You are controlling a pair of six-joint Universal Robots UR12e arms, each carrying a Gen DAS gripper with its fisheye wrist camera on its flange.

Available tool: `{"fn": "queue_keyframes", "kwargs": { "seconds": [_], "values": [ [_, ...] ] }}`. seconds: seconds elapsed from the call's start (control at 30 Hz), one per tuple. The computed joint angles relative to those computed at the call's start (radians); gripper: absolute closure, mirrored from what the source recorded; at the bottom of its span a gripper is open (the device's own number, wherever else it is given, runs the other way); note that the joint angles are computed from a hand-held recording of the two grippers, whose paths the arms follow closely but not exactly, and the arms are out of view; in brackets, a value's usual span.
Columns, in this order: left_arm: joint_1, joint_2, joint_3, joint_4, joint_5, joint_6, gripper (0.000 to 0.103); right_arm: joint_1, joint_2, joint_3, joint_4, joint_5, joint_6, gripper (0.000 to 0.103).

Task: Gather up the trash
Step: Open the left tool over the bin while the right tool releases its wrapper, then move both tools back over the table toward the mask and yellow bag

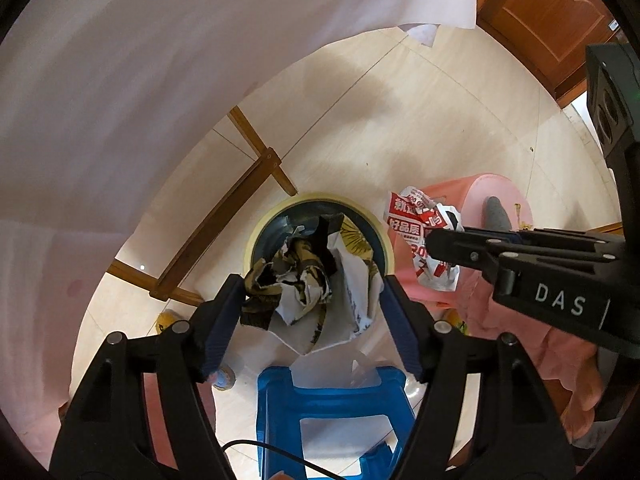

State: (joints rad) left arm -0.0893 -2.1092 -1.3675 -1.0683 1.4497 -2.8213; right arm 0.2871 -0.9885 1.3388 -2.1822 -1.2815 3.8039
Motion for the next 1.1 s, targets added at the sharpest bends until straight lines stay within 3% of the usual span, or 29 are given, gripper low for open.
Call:
{"fn": "queue_keyframes", "kwargs": {
  "seconds": [0.13,0.27,0.73,0.93,1.1],
  "values": [
    [-0.001,-0.005,0.009,-0.010,0.001,0.004,0.035,-0.002,0.000,0.000,0.002,0.003,0.005,0.087],
    [-0.001,-0.005,0.015,-0.021,0.004,0.010,0.023,-0.003,0.003,-0.004,0.007,0.002,0.007,0.087],
    [0.001,0.019,-0.004,-0.005,0.025,0.006,0.023,-0.003,0.016,-0.031,0.058,0.029,-0.025,0.086],
    [0.005,0.046,-0.016,0.008,0.035,0.006,0.023,0.002,0.021,-0.047,0.065,0.028,-0.041,0.070],
    [0.012,0.058,-0.013,0.008,0.035,-0.002,0.023,0.002,0.021,-0.049,0.057,0.025,-0.044,0.069]
  ]
}}
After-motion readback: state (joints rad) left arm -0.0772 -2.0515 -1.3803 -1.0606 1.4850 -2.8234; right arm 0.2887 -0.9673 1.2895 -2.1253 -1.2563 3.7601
